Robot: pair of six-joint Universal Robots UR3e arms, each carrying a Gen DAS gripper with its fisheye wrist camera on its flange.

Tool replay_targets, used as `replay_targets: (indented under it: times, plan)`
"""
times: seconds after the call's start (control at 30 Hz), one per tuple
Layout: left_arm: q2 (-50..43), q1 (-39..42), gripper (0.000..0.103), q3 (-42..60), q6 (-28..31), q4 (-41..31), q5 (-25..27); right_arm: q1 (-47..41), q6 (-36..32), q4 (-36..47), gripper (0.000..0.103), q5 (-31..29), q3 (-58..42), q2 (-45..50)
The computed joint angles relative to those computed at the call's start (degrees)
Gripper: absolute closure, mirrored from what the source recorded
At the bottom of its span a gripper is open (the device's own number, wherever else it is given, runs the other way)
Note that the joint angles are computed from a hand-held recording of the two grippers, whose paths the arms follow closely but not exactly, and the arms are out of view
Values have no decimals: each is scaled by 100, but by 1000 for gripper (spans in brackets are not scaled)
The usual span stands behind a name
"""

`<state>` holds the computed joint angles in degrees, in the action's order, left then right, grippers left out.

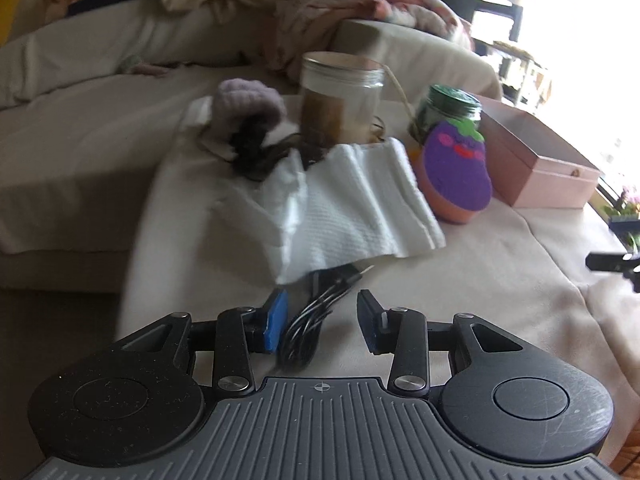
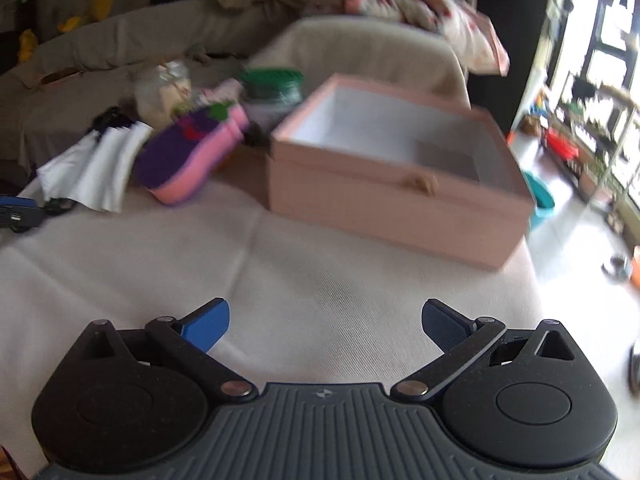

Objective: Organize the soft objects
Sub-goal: 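Grasp the black cable with the left gripper while the right gripper grasps the white paper towel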

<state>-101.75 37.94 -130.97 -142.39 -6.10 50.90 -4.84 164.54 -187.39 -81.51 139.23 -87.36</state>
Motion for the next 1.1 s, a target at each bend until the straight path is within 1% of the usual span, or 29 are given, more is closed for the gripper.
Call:
replay_targets:
  times: [0.03,0.1,0.13,0.2,0.27,0.3,0.37,0.43,0.5,0.57,0.63,0.7,0.77,0.83,0.87,0.93,0.97,1.0,1.03,1.07,1.1]
  plan:
    - [-67,-68,61,8,39,121,13,13,-125,-17,0,106,49,-114]
    - [-109,-270,74,-23,33,363,159,82,-351,144,0,344,-58,-285]
    - [-62,-276,82,-112,124,417,190,153,-345,279,0,421,-198,-324]
    - [167,-138,84,-426,326,394,73,251,-251,568,0,691,-531,-342]
    - [514,163,84,-725,712,28,-191,488,-55,922,0,919,-1152,-75]
    - [689,306,85,-833,861,-182,-286,728,103,1039,0,850,-1595,216]
    - [1120,648,85,-1087,1178,-680,-473,1259,460,979,0,615,-2365,854]
    - [1611,1022,85,-1264,1546,-1338,-621,1797,761,900,0,394,-3130,1500]
    - [2056,1477,85,-1415,1903,-1950,-801,2284,1033,1098,0,151,-3986,2093]
    - [2284,1842,85,-1405,2048,-2407,-974,2762,1199,1433,0,-223,-4978,2755]
    - [2379,2243,85,-1307,2185,-2892,-1229,3236,1425,1678,0,-795,-6019,3506]
    - [2317,2533,85,-1203,2294,-3138,-1432,3544,1510,1909,0,-1185,-6952,4195]
    - [2139,2735,85,-1130,2253,-3087,-1575,3830,1287,2215,0,-1692,-7892,4890]
    - [1963,2878,85,-993,2182,-3182,-1733,3925,1061,2517,3,-1993,-8401,5311]
    - [1870,2926,85,-917,2131,-3246,-1821,3903,1024,2592,5,-1988,-8360,5332]
    - [1644,2979,85,-706,2048,-3406,-1980,3748,1112,2582,13,-1756,-7773,5031]
    - [1550,2959,85,-609,1969,-3406,-2014,3632,1175,2485,23,-1522,-7365,4798]
    - [1543,2936,85,-579,1939,-3409,-2029,3491,1187,2349,41,-1245,-6870,4491]
    - [1525,2882,85,-500,1910,-3432,-2055,3395,1142,2343,56,-1056,-6541,4241]
    - [1530,2818,85,-397,1923,-3526,-2094,3284,1034,2485,81,-822,-6206,3915]
    - [1524,2720,85,-266,1881,-3591,-2137,3124,891,2731,93,-478,-5912,3565]
